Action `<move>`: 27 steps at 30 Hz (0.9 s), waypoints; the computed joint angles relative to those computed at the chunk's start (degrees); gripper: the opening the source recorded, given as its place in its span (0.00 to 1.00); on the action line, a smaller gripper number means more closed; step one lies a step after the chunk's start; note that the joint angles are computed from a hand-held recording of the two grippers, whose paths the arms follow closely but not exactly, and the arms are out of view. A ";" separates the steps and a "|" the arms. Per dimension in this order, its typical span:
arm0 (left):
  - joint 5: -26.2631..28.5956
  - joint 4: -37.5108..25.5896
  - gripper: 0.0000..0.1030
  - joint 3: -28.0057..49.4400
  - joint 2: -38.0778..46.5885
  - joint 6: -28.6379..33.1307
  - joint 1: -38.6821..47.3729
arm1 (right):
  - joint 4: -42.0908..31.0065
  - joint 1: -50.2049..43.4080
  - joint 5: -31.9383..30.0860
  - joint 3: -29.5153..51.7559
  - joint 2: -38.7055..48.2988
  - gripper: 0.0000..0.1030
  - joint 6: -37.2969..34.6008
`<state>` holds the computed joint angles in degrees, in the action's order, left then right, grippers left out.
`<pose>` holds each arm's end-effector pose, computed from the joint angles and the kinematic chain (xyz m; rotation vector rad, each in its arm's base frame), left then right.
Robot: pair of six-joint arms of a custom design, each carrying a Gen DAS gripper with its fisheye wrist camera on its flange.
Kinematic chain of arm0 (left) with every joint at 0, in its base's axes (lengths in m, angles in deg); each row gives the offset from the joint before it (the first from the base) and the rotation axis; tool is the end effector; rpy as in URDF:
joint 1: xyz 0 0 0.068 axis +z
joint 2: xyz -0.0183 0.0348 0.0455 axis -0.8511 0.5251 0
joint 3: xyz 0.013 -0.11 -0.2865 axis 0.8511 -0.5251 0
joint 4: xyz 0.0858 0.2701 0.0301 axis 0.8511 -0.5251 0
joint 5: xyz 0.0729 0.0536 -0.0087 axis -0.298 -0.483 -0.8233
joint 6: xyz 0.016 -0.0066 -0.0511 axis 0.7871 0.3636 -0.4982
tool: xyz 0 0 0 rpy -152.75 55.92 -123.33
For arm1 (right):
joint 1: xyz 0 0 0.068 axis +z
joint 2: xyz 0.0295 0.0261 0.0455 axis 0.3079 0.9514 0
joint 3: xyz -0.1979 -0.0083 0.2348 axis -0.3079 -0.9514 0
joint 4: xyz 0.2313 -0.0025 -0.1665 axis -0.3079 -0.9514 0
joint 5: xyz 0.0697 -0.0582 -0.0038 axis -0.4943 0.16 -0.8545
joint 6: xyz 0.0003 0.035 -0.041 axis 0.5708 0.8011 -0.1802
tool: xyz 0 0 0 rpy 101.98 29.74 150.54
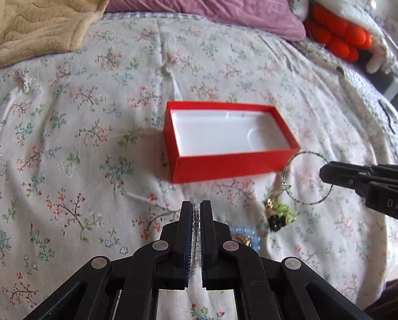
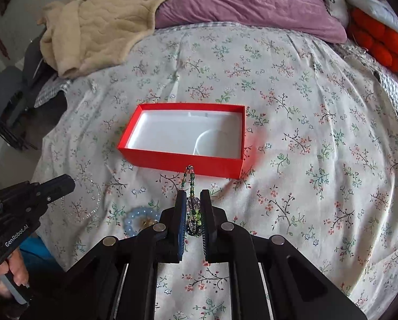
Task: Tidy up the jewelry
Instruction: 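Lower both bracelets into the red box and open both tools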
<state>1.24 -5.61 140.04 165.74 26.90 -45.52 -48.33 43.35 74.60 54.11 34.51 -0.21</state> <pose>0.3327 0.0574 0.2247 0.4778 2.4963 -0.4455 0.2890 0.1340 0.2347 0.1309 2.6274 0.2267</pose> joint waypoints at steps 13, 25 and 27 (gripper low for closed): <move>5.87 0.67 0.00 5.92 2.18 -7.37 -2.58 | 0.12 -3.65 0.56 3.81 0.97 0.11 -0.54; 7.63 8.39 0.00 12.21 13.87 -18.85 -8.92 | 5.03 -9.50 -3.17 5.95 5.54 0.11 -0.08; 6.00 9.70 0.00 12.75 15.56 -19.80 -9.35 | 5.49 -9.89 -3.46 6.50 6.56 0.11 -0.16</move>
